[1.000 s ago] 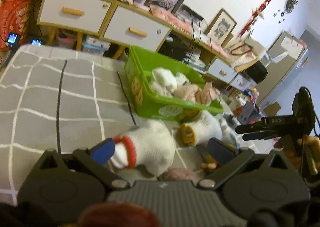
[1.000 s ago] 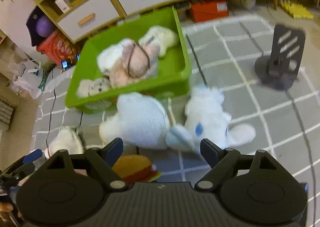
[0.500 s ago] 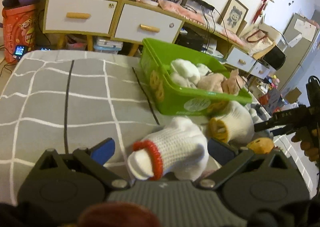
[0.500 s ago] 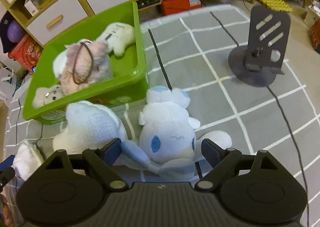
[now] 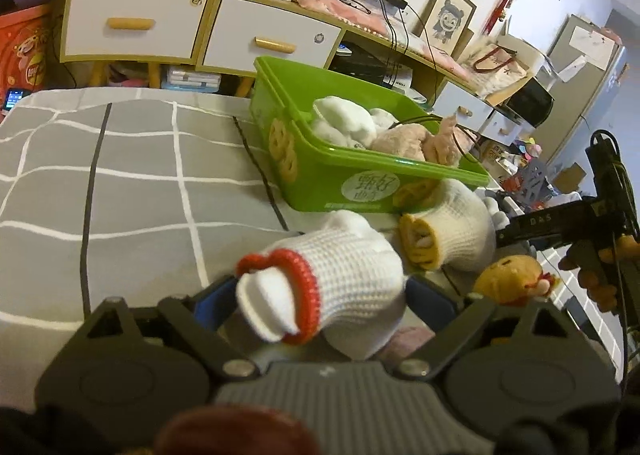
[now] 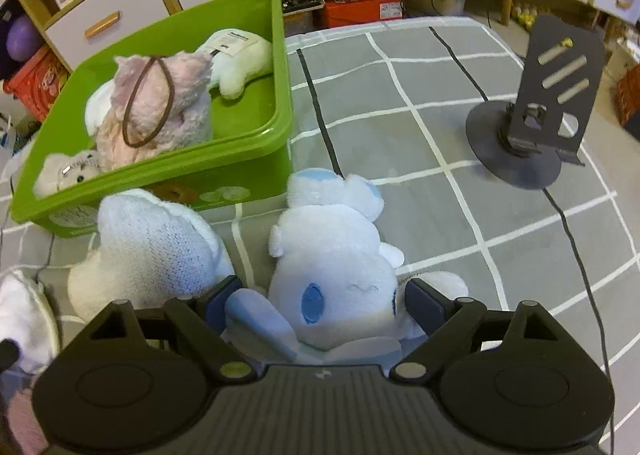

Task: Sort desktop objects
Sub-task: 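Approach the white knit red-cuffed plush with left tool while right tool approaches the blue-bowed bunny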

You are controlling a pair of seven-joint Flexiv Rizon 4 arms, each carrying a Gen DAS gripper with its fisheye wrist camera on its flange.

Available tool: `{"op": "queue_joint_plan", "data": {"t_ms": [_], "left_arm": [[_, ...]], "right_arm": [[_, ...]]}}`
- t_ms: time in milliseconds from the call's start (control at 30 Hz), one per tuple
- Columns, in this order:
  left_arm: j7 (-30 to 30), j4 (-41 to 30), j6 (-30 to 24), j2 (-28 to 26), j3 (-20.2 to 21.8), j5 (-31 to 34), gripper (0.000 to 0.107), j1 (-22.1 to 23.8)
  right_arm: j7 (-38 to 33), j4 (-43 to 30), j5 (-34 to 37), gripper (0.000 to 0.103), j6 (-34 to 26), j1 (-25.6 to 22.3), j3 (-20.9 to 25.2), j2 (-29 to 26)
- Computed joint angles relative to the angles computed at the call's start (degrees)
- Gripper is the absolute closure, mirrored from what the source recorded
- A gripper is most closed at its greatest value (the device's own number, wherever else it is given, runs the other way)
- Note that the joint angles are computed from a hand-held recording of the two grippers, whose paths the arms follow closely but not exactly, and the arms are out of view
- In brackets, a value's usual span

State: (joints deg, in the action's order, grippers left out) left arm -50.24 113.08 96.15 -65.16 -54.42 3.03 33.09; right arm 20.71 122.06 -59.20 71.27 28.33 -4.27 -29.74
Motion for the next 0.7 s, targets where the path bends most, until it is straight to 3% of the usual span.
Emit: {"op": "queue_joint_plan", "data": {"t_ms": [100,167,267,567,700], "left_arm": [[0.2,0.0,0.3,-0.3,-0.2,0.3,0.018,0.1],[0.4,0.2,0.5,-0.5,-0.5,0.6,0.021,0.4],[0.8,0.3,0.7,-0.6,-0.7,1.2,0.024,0.7],[1.0,-0.8,-0.5,0.0,1.3,0.3,0.018,-1.3],[1.5,-0.2,0.6,0.2,1.4,0.8,0.024,-1.3]], "right_arm": [[-0.8,-0.3,0.0,0.018,-1.2,0.2,0.2,-0.1],[-1.7,-0.7,-0.4,0.031,-2.4,0.4,0.4,-0.1],[-2.6,-1.0,-0.5,0.035,-3.5,0.4,0.9,-0.1],[-3.1,-1.1,-0.2,0.038,-4.2,-0.2,1.7,0.1],[-3.1,-1.2,-0.2,0.039,-4.0,-0.3,1.6,0.0]]}}
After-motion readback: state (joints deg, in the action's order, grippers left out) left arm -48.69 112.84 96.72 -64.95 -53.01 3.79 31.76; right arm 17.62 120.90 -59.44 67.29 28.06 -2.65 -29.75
